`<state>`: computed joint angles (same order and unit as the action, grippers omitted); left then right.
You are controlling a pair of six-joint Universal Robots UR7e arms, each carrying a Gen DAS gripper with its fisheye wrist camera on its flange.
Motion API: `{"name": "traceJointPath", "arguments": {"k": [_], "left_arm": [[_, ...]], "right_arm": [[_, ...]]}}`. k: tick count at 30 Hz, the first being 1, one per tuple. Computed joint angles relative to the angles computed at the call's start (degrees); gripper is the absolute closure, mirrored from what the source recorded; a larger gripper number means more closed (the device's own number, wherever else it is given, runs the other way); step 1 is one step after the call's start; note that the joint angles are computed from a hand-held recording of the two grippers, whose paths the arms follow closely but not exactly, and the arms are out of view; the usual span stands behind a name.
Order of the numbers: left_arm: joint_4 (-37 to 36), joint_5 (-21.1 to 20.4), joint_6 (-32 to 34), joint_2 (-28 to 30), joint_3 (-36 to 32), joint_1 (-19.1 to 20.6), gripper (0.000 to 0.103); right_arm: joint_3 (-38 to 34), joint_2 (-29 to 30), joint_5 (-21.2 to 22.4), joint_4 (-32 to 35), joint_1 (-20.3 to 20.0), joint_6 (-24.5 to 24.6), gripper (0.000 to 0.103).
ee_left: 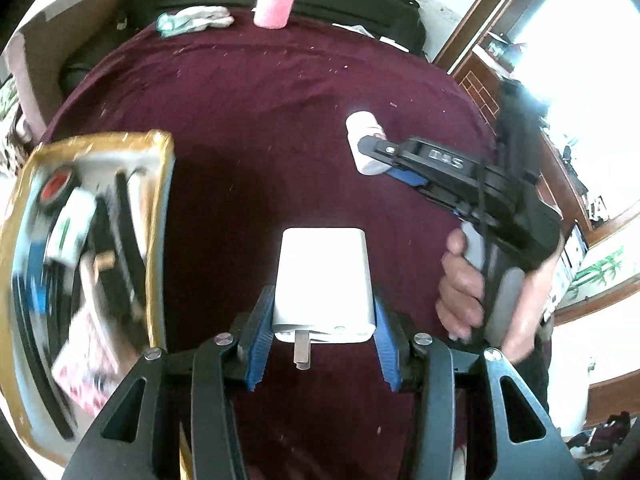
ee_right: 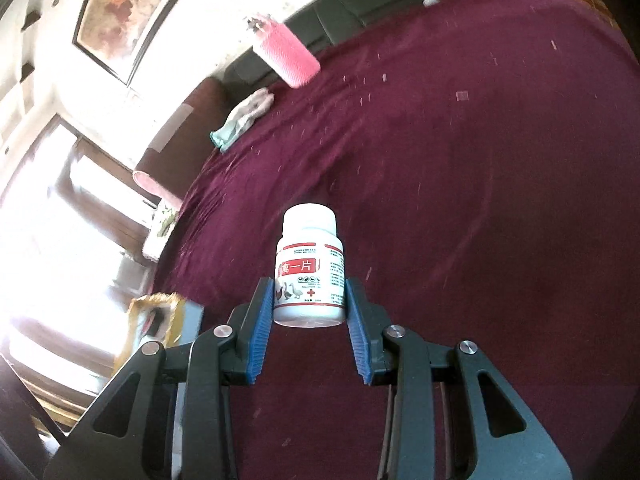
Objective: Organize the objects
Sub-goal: 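Lift the pill bottle and charger plug and carry them toward the tray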
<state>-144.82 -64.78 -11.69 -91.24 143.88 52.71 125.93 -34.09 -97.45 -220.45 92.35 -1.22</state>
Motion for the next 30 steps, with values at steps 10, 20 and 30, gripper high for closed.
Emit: {"name": "traceJointPath", "arguments": {"k": [10, 20, 30], "left_arm": [[3.92, -1.28, 0.42, -11.91, 3.86, 2.14, 0.063], [7.95, -2.11, 1.89, -23.03, 5.38, 6.79, 0.063], [10.18, -0.22, 4.45, -28.73, 2.93, 12.68, 0.063]], "right_arm": [[8.94, 6.79, -6.48, -17.5, 10.61, 4.28, 0.07], [5.62, 10.8, -11.49, -12.65, 18.52, 4.71, 0.07], [2.48, 12.49, -11.78, -7.26, 22.18, 4.42, 0.069]]}}
